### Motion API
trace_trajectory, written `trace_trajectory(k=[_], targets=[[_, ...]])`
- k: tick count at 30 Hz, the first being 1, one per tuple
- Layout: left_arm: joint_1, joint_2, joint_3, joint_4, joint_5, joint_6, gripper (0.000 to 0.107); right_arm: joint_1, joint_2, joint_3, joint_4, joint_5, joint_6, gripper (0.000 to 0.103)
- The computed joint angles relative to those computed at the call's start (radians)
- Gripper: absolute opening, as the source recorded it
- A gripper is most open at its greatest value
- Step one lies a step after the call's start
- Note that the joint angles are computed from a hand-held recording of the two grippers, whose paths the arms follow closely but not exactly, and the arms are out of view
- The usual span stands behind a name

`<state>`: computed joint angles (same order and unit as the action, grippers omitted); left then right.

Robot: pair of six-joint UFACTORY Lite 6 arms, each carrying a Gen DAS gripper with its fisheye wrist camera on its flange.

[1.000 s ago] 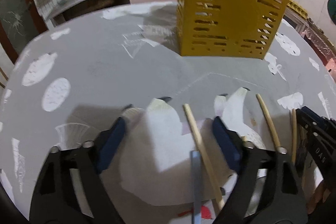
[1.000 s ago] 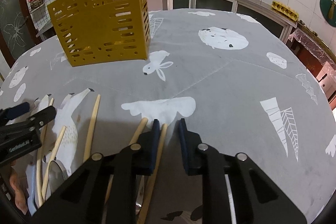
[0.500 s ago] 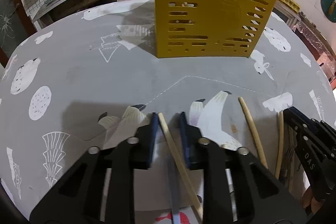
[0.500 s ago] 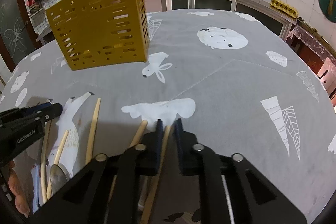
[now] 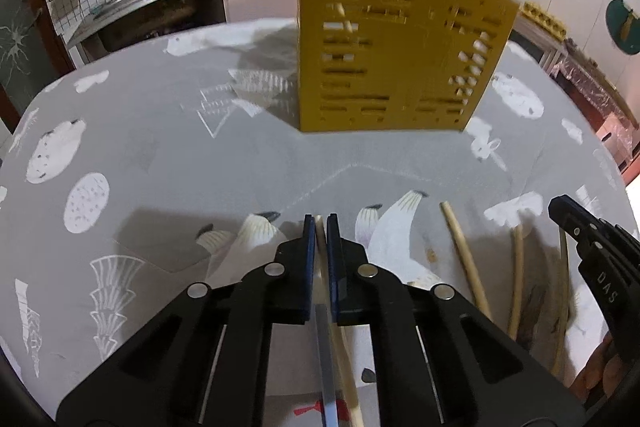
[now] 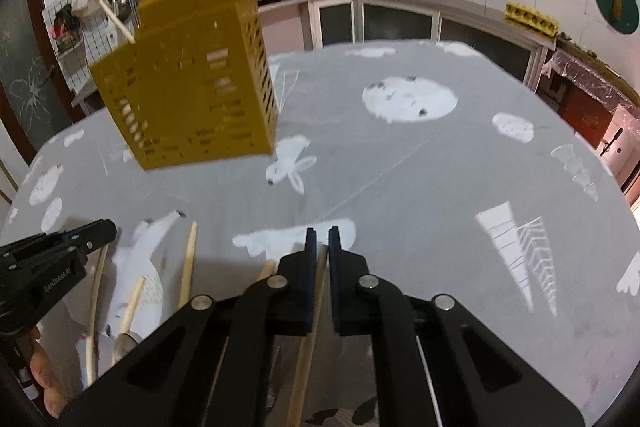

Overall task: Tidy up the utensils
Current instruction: 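Lift the chopsticks with both tools and carry them toward the yellow holder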

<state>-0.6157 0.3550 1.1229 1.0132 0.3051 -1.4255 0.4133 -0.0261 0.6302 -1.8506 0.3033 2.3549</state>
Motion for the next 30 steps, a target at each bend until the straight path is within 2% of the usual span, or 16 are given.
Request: trace_trajectory(k=[5,9,11,22,26,30], targets=[[0.0,-0.106,-0.061,0.106,0.004,-0.099,0.004,0.02,-0.115,-0.02,0.076,0.027,-0.097,0.005],[-0.01,-0.211,-0.118,0.241,0.042,-0.235,0.004,0.048,-0.191,-0.026,0.142,0.063,-0.181,0.005],[-0.011,-0.264,-0.153,0.307,0.05,-0.298,0.004,0.063,-0.228,-0.038,0.128,0.082,-0.177,0.005],[-0.092,-0.542,-0.332,0.559,0.204,-0.506,0.002,0.157,-0.44,-0.135,0.07,0.22,-0.122,0.005],[-0.133,-0.612,-0.387,0.614,0.267,-0.549,0.002,0.209,-0.493,-0.153,0.106,0.28,-0.163,0.005],[-0.086,-0.618,-0.381,0.56,0.197,-0.488,0.002,0.219,-0.506,-0.153,0.135,0.284,-0.196,0.005]])
